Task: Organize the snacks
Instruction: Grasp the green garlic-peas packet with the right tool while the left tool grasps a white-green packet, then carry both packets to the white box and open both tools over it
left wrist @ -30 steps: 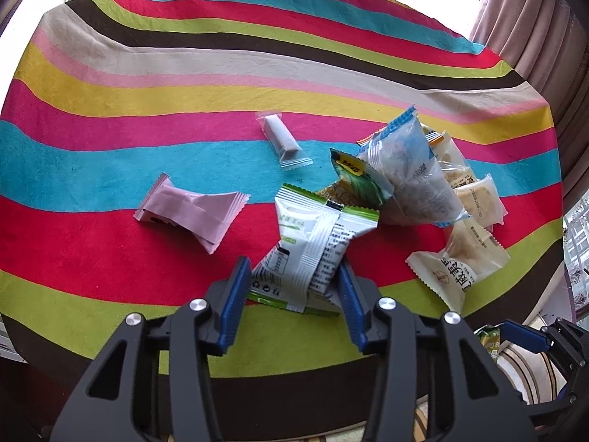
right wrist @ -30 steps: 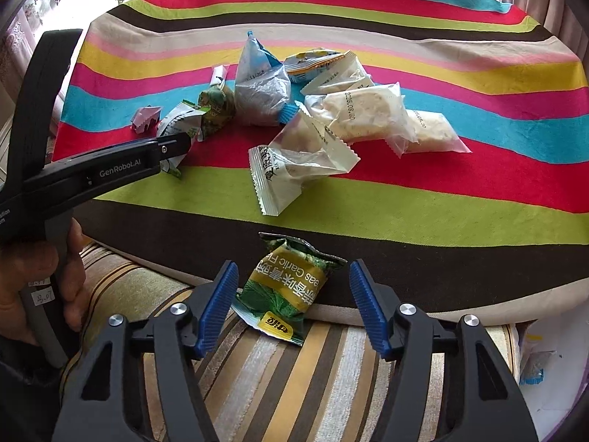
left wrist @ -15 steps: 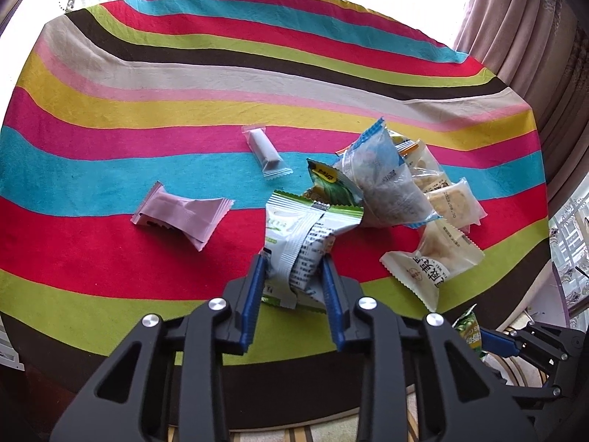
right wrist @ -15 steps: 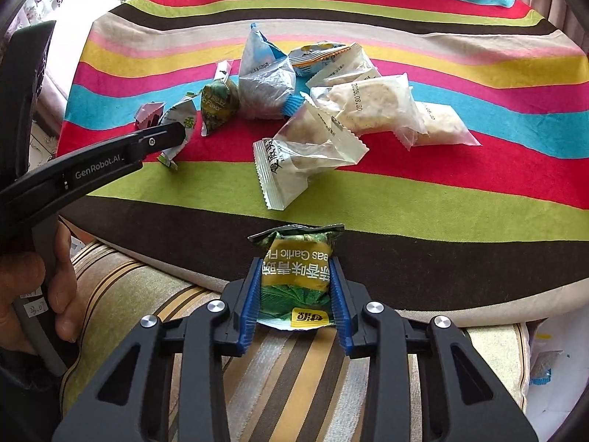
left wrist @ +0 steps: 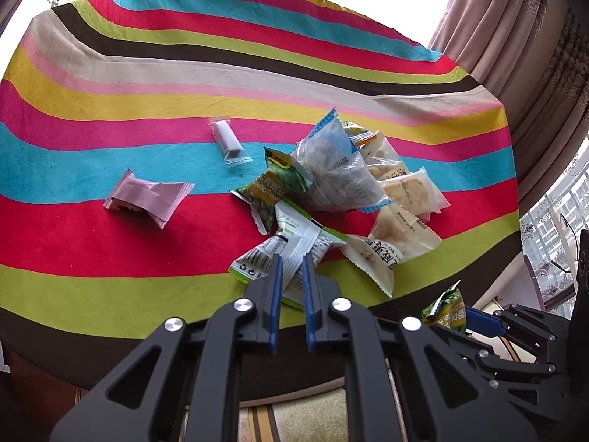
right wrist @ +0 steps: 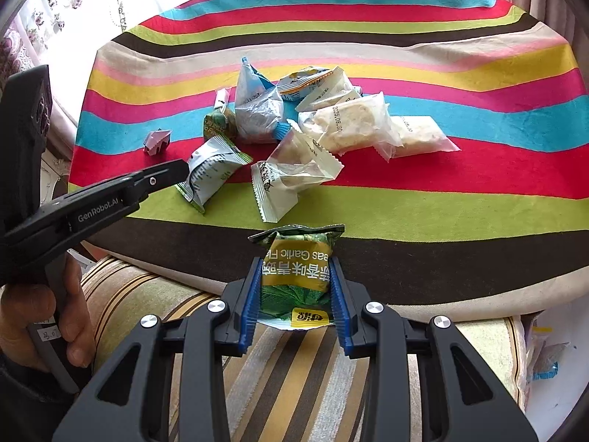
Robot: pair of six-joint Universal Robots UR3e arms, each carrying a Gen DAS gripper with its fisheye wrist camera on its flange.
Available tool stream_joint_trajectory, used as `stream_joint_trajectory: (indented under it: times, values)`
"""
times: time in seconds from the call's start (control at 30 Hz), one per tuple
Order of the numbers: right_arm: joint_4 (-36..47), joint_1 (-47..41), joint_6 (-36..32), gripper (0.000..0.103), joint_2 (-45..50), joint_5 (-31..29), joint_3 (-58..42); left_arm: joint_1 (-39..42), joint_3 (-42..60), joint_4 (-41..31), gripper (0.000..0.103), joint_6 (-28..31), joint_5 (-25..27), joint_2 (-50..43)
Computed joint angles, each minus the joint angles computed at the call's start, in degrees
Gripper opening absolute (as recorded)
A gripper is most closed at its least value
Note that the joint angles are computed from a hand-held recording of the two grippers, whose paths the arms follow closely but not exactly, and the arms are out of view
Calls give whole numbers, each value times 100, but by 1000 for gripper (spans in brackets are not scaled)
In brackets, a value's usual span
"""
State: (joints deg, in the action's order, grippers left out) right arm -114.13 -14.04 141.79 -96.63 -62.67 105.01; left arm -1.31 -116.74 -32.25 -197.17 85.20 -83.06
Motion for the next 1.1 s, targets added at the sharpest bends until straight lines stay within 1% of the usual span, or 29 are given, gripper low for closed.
stream_joint_trajectory:
  times: [0.03,0.1,0.13,0.17,0.3,0.33,0.4,0.47,0.53,0.57,0.6,0.63,0.7,0.8,1.0,1.1]
  values:
    - [-4,-20,-1,35,7,32,7,-3,19,-34,20,-27,30,-7]
    - [143,-139,-66,35,-45,131,-25,-6,8,-17,65,-61,79,11]
    - [243,-217,-102,35,-66,188,-57,-23,-4,14,68,-70,131,37]
    - [356,-309,-158,35,-77,240,-98,-19,5,13,69,-37,111,49]
    - [685,-629,-302,35,-74,393,-245,-197,390,-294,69,104,327,-253]
    - [783,-723,-359,35,-77,432,-285,-269,526,-389,68,178,422,-379]
    - [935,-905,-437,35,-79,497,-364,-433,804,-538,64,303,691,-634]
    - [1074,-1113,-529,35,-79,557,-440,-563,1057,-644,64,428,943,-871]
    - [1125,-1277,-574,35,-59,589,-492,-605,1269,-741,64,596,963,-1078]
    - [1169,-1372,-607,35,-38,609,-525,-622,1370,-795,62,658,979,-1187]
    - [1216,-1471,-629,35,-16,633,-561,-623,1464,-859,49,702,972,-1292]
    - [1273,-1570,-656,35,14,662,-602,-612,1558,-971,42,720,949,-1389]
    - [1379,-1744,-702,35,77,719,-687,-624,1616,-1037,37,715,990,-1446]
    - [1490,-1961,-788,35,110,787,-755,-673,1565,-1034,34,636,1080,-1389]
    - [1685,-2283,-929,35,189,893,-871,-767,1285,-912,33,203,1255,-1018]
    - [1813,-2452,-1036,35,255,969,-941,-967,1234,-835,33,20,1520,-875]
